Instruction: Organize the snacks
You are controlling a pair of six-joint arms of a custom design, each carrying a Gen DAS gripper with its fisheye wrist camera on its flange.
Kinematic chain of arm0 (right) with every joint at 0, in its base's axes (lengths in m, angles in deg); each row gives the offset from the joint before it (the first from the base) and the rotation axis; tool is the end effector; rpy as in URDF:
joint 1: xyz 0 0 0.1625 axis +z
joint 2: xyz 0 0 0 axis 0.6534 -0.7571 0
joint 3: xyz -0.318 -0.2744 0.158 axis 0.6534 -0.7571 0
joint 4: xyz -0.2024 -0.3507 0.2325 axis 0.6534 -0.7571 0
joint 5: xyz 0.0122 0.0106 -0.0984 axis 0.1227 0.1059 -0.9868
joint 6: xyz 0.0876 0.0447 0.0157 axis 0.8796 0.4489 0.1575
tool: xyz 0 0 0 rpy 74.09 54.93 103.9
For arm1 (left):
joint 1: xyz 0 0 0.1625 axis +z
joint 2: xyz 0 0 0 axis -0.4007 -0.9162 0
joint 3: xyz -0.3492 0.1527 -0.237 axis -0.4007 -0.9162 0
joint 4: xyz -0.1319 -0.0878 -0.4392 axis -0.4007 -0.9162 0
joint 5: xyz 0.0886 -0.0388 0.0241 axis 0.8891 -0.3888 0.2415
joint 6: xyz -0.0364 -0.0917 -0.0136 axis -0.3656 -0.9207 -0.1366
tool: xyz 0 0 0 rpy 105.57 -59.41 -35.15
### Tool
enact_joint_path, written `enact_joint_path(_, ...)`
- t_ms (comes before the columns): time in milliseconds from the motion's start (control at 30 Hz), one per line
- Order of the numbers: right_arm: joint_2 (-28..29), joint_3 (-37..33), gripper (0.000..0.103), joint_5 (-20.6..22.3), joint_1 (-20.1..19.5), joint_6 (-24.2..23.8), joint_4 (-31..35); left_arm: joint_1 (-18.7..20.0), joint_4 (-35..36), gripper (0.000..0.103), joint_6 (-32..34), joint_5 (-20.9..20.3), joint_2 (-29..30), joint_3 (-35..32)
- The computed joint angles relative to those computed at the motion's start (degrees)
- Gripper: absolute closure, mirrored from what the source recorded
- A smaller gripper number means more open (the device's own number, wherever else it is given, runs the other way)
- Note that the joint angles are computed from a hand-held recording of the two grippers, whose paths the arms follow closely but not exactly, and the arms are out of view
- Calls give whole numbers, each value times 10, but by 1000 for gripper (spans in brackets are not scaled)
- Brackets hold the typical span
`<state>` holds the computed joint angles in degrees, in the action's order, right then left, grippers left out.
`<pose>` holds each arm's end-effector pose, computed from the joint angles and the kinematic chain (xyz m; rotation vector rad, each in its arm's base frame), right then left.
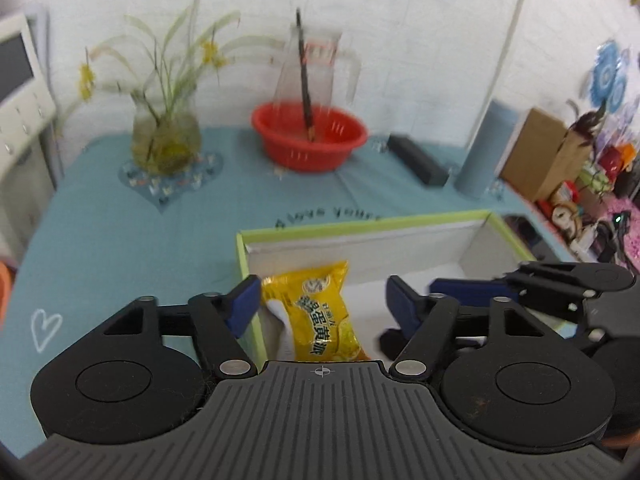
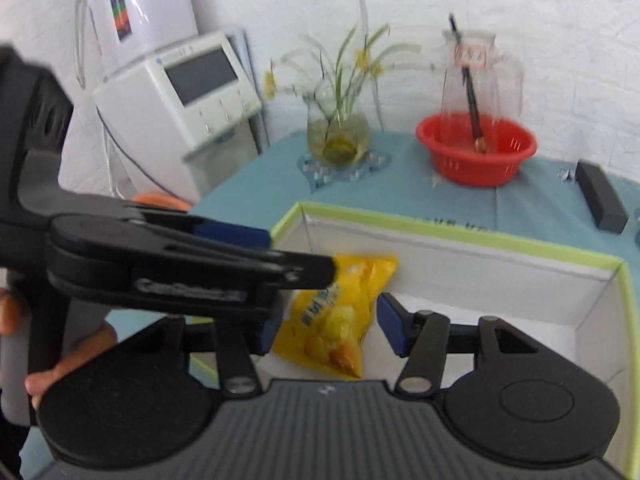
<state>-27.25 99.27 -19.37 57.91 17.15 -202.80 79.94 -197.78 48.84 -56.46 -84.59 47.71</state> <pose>0.2393 -0.7494 0.1709 1.1439 -2.5625 0.7195 -0.2378 -0.7165 0.2282 0.4762 2.3718 -1.0855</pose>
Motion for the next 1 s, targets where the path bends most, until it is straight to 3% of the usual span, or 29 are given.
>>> enact_joint_path(33,-21,24,34,17,-3,-10,-22,-8,-31,30,15,-1,-10,20)
enact_joint_path(133,-86,105,23,62,-18,-31,-87,-36,-90,28,23,-13,-45,82)
enact_joint_path(200,-130,163,7,90,-32,-33,-126,-48,-108,27,5,-38,-68,124)
enact_joint_path(367,-232,319,8,131,-67,-35,-210,-69,-128,26,-73,-66,-95,214)
enact_joint_path(533,-292,429,8,110,-98,-30,-265,-80,-137,27,-137,-82,-93,267)
enact_joint_path(633,-304,440,7,107,-106,-35,-276,-79,-105,28,-153,-102,-86,252)
enact_joint_path(767,-290,432,1,104,-107,-70,-350,-77,-67,28,-164,-125,-66,217)
enact_joint_path(900,-286,401,0,152,-120,-89,-292,-66,-50,35,-199,-158,-50,200)
enact_joint_path(1000,-266,365,1,162,-121,-162,-236,-65,-48,36,-215,-146,-54,200)
